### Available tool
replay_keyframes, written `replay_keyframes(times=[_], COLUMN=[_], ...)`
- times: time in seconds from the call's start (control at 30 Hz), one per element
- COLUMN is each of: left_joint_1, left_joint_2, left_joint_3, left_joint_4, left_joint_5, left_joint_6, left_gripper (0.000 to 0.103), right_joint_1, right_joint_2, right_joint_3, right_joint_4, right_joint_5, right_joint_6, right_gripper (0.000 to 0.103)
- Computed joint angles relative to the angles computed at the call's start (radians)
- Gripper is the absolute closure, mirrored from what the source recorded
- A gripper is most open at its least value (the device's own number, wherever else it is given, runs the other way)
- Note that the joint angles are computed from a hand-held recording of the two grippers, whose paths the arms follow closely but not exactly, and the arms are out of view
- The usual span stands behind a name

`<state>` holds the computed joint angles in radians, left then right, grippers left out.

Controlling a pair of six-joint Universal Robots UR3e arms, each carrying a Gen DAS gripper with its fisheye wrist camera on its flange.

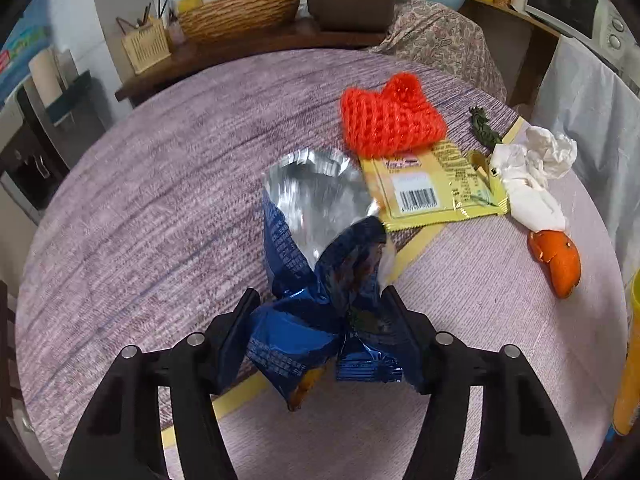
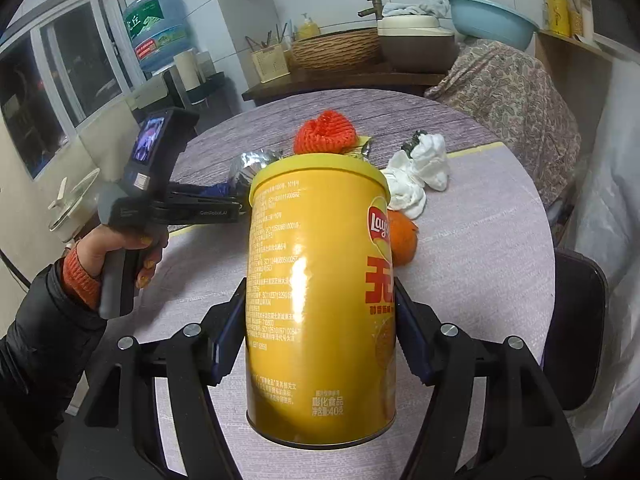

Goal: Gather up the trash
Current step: 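Grasp the blue snack wrapper with the left tool while the right tool holds the can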

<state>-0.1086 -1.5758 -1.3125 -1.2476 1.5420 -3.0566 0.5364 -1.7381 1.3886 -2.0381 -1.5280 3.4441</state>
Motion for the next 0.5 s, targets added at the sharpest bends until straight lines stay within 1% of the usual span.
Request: replay_keyframes(times=[0.1,0.13,0.17,0.27,0.3,0.37,0.5], left_joint_1=[0.003,0.003,0.007,0.075,0.086,0.087,0.093], left_joint_2=[0.046,0.061,0.077,0.152,0.173,0.214,0.34], left_joint_3=[-0.058,-0.072,-0.087,-0.139,-0.157,-0.2,-0.286], left_joint_4=[0.032,0.041,0.047,0.015,0.01,0.024,0.031], left_joint_5=[0.007,0.012,0.012,-0.088,-0.104,-0.104,-0.141], left_joint_6=[0.0,-0.002,-0.003,-0.001,-0.001,-0.014,-0.018], left_gripper=[0.053,0.068,0.069,0.07,0.07,0.071,0.071], right_joint_1=[-0.013,-0.015,-0.02,-0.032,-0.032,-0.033,-0.056], right_joint_2=[-0.039,-0.048,-0.06,-0.09,-0.097,-0.118,-0.191], right_joint_3=[0.056,0.071,0.089,0.145,0.16,0.201,0.313], right_joint_4=[-0.033,-0.043,-0.057,-0.1,-0.111,-0.141,-0.206], right_joint_5=[0.007,0.008,0.012,0.028,0.028,0.031,0.059], right_joint_6=[0.012,0.016,0.021,0.035,0.04,0.05,0.069], right_gripper=[0.036,0.036,0.036,0.036,0.036,0.036,0.036])
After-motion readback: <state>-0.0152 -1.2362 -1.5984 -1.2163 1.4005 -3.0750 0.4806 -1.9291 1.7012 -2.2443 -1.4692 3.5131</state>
